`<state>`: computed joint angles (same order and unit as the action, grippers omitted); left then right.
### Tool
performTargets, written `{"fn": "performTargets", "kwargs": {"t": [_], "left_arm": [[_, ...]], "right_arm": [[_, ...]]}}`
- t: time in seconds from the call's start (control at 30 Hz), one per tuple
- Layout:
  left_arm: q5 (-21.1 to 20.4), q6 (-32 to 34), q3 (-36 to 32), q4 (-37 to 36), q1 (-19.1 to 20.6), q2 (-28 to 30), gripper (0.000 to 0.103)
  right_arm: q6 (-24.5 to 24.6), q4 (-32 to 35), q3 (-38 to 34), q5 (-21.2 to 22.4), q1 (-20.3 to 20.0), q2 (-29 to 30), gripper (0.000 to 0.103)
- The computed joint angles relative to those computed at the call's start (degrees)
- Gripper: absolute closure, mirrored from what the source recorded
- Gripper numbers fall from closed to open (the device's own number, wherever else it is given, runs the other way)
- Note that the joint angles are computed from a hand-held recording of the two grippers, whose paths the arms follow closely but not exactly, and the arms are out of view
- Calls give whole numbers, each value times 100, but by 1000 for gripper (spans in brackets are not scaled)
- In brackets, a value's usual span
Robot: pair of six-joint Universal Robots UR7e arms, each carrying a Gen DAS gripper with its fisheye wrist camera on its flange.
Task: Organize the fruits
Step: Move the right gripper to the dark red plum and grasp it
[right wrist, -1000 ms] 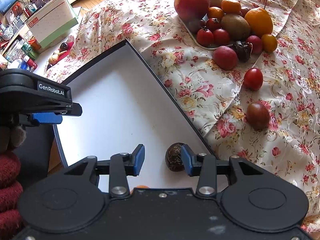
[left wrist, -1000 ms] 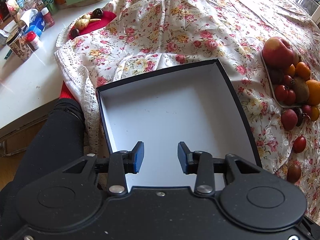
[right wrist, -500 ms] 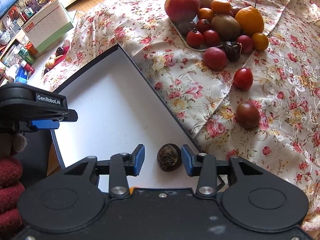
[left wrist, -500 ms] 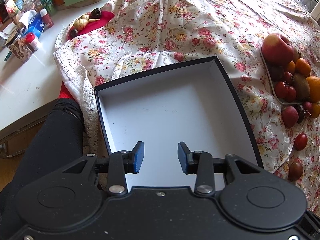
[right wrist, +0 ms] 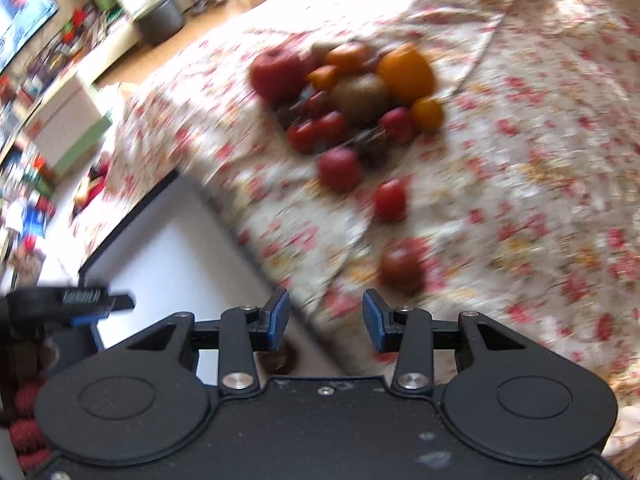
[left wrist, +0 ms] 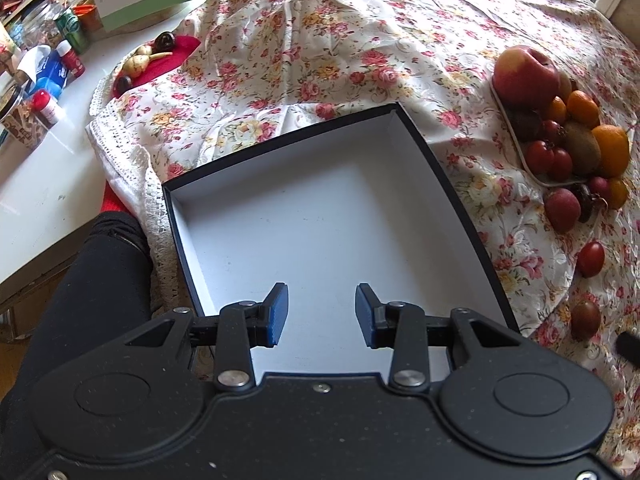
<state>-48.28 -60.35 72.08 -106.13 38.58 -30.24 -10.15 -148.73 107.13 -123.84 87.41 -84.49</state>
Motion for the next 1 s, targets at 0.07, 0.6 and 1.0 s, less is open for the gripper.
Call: {"fn": "performTargets", "kwargs": {"t": [0.07, 0.6, 1.0], "left_arm": [[-19, 95, -19, -24, -12, 25, 56], [-23, 683, -77, -185, -133, 180, 56], [-2, 1011, 95, -667, -186, 138, 56]], "right_arm": [[4, -167, -46, -116, -84, -47, 60], [27, 9, -207, -6, -488, 306, 60], [-333, -157, -363, -225, -593, 791, 60]]}}
